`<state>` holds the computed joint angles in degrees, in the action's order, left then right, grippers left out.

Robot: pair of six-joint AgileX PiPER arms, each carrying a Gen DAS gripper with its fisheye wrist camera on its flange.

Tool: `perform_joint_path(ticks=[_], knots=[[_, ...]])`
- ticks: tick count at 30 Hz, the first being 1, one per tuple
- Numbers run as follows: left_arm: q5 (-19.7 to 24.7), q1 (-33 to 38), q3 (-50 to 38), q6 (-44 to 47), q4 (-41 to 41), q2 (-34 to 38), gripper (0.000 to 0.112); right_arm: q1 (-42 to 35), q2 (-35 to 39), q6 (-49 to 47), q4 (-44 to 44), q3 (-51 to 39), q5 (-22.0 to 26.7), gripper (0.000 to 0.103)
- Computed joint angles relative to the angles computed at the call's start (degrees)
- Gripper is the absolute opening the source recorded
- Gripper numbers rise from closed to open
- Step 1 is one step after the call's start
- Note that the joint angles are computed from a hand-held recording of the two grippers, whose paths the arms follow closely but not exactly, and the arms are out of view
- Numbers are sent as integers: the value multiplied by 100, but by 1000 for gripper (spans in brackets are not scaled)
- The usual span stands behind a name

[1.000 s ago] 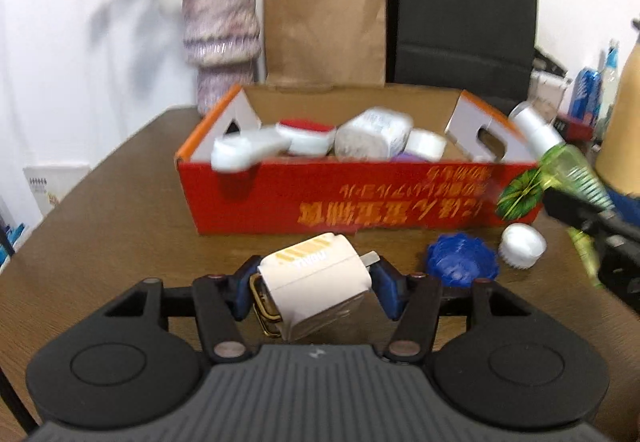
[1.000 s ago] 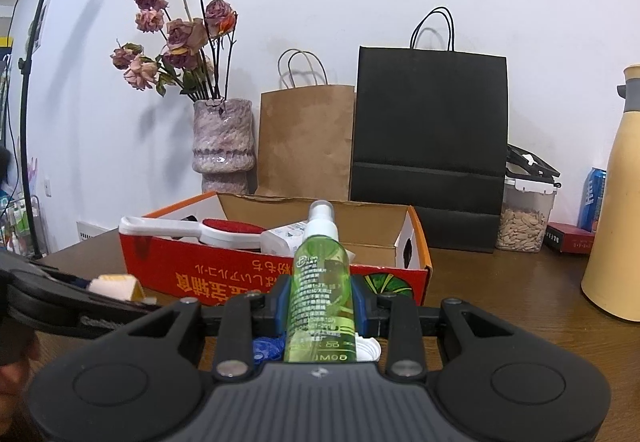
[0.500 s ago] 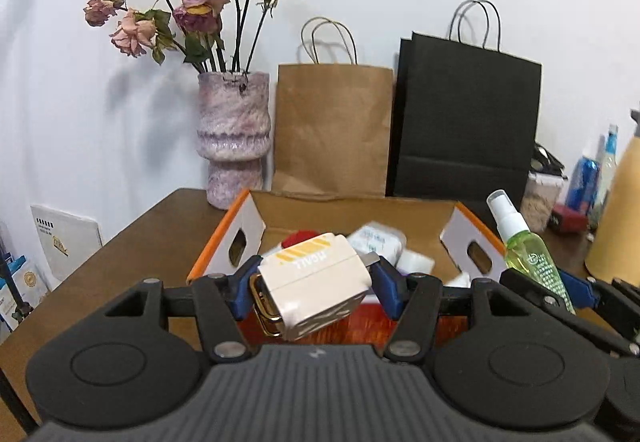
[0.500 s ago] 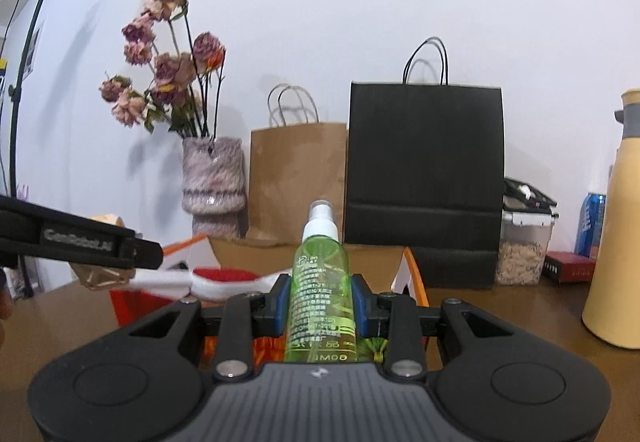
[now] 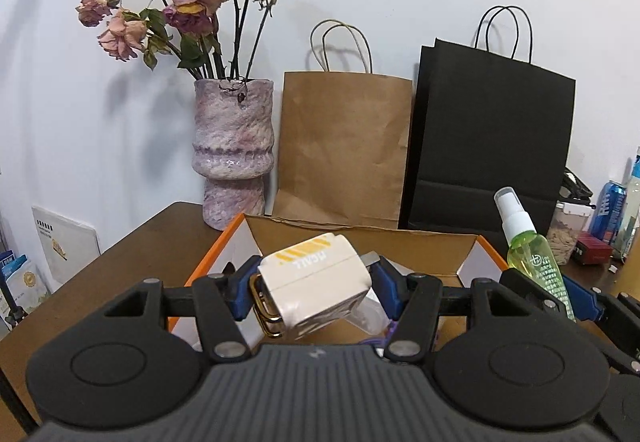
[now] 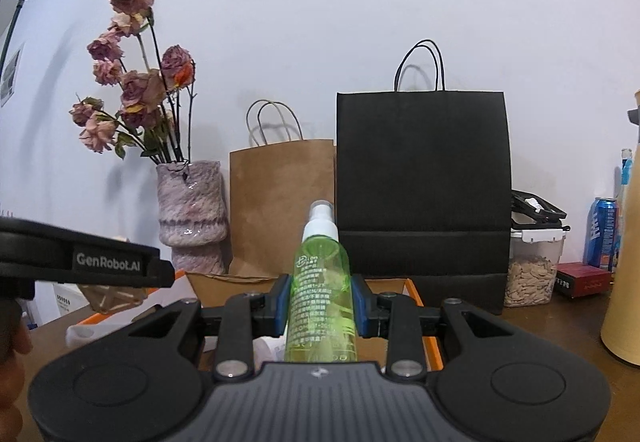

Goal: Organize rigid objects
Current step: 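Carry the green bottle and white cube plug over the box with both tools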

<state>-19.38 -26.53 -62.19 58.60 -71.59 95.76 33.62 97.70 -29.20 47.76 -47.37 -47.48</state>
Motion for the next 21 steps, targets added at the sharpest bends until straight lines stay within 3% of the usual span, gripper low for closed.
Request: perform_joint_path(ticks=[14,21], knots=[[265,251,-1156,1142,-912,973,60,-645,672,61,-569,-987,891,30],[394,371,-1486,1947,-1567,1218,60,-801,814,86,-710,-1167,1082,30]])
